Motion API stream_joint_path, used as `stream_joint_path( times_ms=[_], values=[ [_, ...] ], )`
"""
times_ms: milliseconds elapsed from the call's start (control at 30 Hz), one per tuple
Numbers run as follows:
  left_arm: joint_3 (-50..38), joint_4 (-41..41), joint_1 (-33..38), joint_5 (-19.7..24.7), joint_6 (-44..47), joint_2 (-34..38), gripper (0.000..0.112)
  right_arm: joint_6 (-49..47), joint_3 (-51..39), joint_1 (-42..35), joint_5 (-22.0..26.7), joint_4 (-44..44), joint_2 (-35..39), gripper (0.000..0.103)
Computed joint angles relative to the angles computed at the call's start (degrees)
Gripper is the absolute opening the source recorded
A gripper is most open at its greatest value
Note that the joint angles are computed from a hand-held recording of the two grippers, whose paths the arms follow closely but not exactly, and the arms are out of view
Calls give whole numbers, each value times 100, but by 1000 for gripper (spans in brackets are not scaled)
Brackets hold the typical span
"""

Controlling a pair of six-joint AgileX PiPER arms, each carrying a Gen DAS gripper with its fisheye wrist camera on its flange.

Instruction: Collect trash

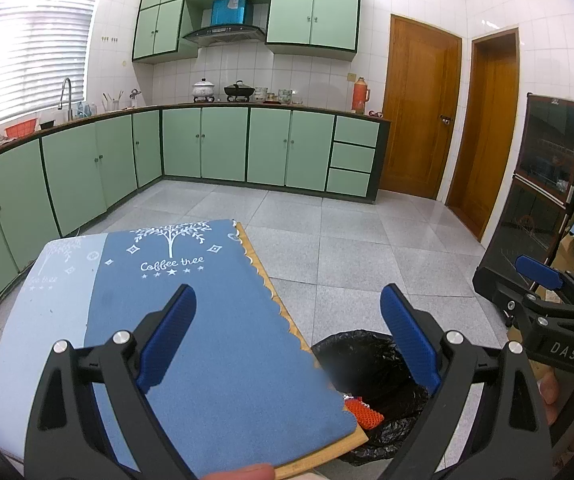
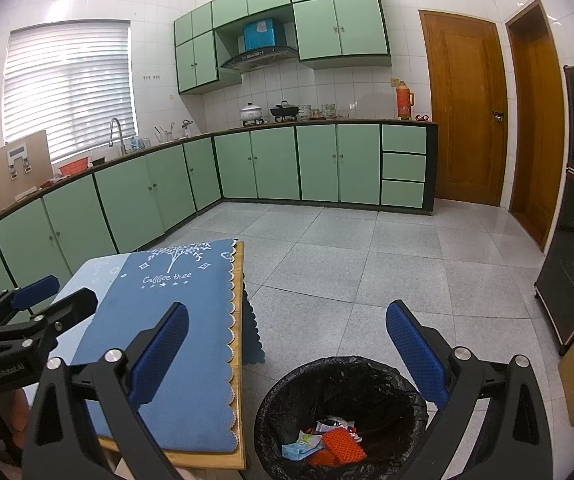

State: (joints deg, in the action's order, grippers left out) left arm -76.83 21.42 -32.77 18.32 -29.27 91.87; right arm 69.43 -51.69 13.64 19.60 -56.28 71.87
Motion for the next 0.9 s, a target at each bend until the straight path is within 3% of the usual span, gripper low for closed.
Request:
stream_joint_path(
  times_ms=[733,900],
  values=[
    [244,209,-14,-128,-258,-35,90,116,-25,-6,-35,-86,121,97],
    [84,125,-32,19,-186,23,90,94,-25,0,-36,-67,118,97]
  ],
)
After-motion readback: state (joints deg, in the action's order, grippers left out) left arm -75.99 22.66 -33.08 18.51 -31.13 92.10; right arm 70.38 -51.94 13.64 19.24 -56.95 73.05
